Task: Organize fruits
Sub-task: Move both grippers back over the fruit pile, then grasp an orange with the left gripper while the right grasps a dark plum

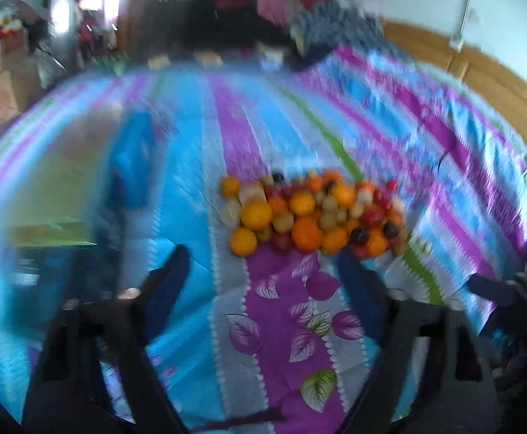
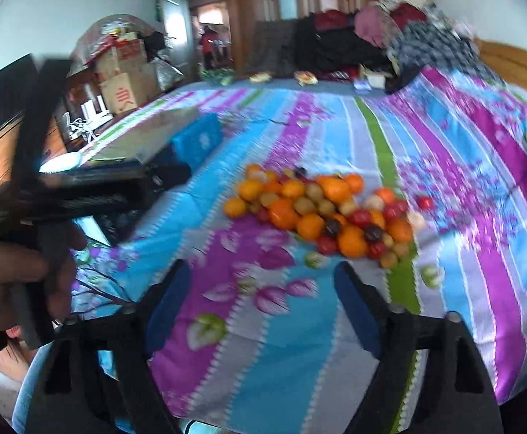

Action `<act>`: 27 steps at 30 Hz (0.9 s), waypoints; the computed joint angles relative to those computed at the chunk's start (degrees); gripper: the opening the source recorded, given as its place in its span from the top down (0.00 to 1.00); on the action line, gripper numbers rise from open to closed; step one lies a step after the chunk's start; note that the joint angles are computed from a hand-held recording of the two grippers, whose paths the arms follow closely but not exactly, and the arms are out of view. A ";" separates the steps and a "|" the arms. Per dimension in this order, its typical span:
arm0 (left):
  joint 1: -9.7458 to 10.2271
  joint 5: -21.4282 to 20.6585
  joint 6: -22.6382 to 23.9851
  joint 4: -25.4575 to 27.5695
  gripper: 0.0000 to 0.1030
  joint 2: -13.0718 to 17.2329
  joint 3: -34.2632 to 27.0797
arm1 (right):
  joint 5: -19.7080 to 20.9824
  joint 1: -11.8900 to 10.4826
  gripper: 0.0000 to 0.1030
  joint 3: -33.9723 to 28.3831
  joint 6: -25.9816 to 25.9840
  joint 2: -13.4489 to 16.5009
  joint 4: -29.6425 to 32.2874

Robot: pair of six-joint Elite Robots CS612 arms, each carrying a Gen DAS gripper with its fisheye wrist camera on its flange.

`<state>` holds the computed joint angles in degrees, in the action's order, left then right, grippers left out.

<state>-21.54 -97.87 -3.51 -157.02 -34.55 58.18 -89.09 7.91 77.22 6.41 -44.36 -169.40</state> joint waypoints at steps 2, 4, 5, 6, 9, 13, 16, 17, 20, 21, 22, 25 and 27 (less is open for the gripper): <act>0.09 -1.39 0.32 5.83 0.47 2.93 -4.61 | 0.83 -0.88 0.33 0.34 1.52 0.05 1.19; 0.11 -0.71 0.93 7.88 0.50 5.24 -7.77 | 1.60 -1.74 0.34 0.84 2.76 0.17 1.49; 0.14 -0.28 0.80 9.49 0.51 6.46 -9.62 | 1.59 -2.01 0.34 0.99 3.00 0.25 1.71; 0.25 -0.22 0.57 10.28 0.51 7.11 -10.48 | 1.69 -2.36 0.34 1.08 3.18 0.33 2.03; 0.09 2.26 -0.01 12.00 0.50 9.18 -13.22 | 2.19 -3.64 0.34 1.37 3.79 0.63 2.36; 0.07 2.41 0.05 11.58 0.48 10.61 -14.82 | 2.78 -5.34 0.34 1.41 5.09 1.12 2.08; -0.16 2.82 1.03 11.70 0.49 11.26 -15.62 | 3.56 -6.80 0.35 0.66 7.79 1.86 3.09; -0.25 2.76 1.29 11.69 0.50 11.16 -15.45 | 3.80 -7.34 0.38 0.13 8.65 2.28 3.64; -0.09 0.73 1.53 12.28 0.67 11.34 -15.95 | 6.10 -8.45 0.49 -1.62 10.40 3.40 5.39; -0.04 0.53 1.50 12.62 0.67 11.72 -16.67 | 7.16 -8.70 0.53 -2.29 10.48 3.85 5.25; 0.02 0.04 1.43 12.61 0.67 11.66 -16.56 | 8.17 -8.82 0.56 -3.30 9.70 4.49 4.86; 0.08 -1.42 0.73 11.56 0.67 10.95 -15.19 | 10.15 -8.83 0.57 -6.60 7.74 6.48 5.56; 0.08 -2.44 -0.02 10.57 0.67 10.31 -13.97 | 10.58 -8.67 0.57 -9.05 6.69 7.92 6.92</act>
<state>-21.46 -100.30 -3.53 -146.45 -24.24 44.21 -78.50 -0.77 68.16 13.10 -36.44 -162.48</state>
